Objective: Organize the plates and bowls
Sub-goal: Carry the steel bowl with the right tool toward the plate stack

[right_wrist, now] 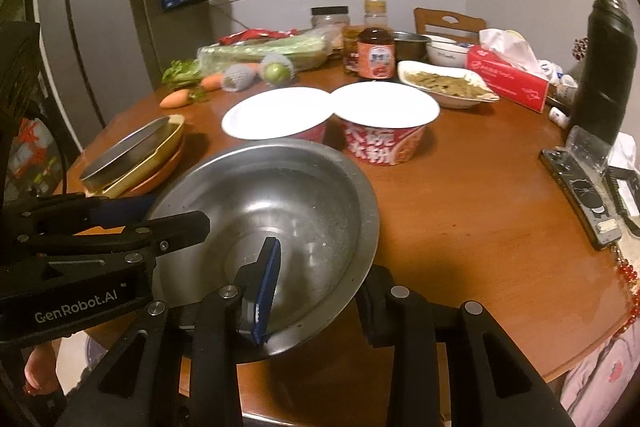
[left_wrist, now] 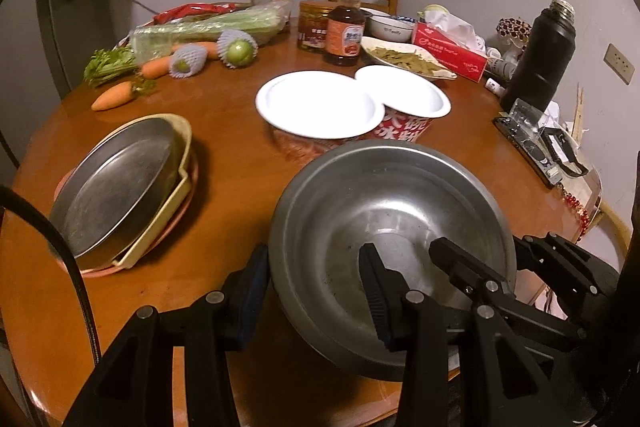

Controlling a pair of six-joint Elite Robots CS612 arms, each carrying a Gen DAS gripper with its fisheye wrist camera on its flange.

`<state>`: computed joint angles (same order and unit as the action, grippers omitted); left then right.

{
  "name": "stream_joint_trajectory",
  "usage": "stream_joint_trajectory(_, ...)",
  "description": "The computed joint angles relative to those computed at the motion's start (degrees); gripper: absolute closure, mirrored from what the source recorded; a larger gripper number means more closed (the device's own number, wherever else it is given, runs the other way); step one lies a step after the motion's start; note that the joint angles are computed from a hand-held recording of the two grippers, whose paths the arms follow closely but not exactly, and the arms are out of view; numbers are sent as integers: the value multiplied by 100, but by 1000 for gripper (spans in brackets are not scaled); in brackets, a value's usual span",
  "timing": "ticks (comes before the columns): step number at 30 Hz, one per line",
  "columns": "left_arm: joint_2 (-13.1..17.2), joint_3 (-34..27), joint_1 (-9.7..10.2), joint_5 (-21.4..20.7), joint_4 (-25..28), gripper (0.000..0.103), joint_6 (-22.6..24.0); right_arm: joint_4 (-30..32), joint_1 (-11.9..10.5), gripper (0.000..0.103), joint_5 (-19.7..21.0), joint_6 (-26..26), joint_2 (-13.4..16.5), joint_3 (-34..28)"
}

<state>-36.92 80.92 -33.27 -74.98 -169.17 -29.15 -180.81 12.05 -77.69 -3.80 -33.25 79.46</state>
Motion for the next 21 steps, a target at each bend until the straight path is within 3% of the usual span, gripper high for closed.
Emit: stream_joint_trajectory(21,-41,135,7,85,78,57,-157,205,24,65,300,-149,-3,2)
